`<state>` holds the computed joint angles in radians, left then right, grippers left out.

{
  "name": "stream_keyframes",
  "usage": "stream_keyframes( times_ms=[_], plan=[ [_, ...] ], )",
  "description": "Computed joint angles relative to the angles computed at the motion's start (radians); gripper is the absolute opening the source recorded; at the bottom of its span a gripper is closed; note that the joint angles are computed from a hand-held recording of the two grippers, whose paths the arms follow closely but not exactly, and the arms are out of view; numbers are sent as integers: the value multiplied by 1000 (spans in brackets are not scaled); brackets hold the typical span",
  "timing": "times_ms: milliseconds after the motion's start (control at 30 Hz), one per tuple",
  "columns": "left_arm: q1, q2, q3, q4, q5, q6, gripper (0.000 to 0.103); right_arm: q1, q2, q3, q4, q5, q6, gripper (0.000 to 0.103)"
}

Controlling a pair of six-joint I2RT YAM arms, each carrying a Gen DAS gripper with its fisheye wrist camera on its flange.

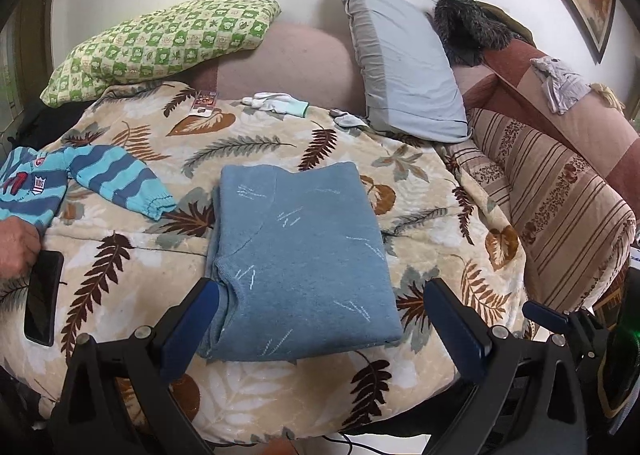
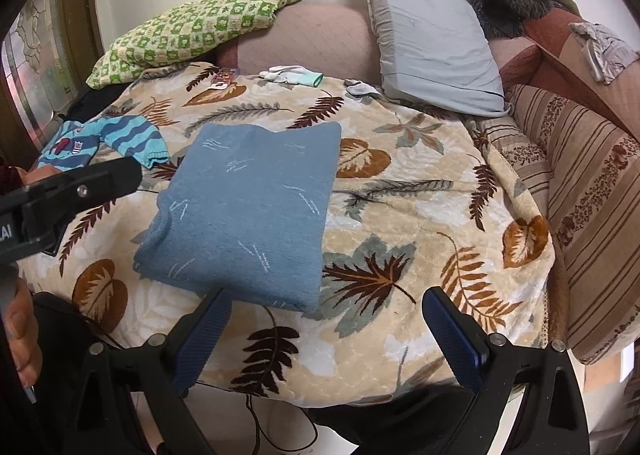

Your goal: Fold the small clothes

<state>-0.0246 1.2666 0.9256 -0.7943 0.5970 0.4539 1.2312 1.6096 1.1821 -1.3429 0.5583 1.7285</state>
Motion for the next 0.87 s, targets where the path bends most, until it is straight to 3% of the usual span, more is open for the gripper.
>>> stream_keyframes(
  times_ms=[867],
  plan=[
    [1,28,16,10,-27,-4,102,-13,18,17,19,-1,-37,98]
  ],
)
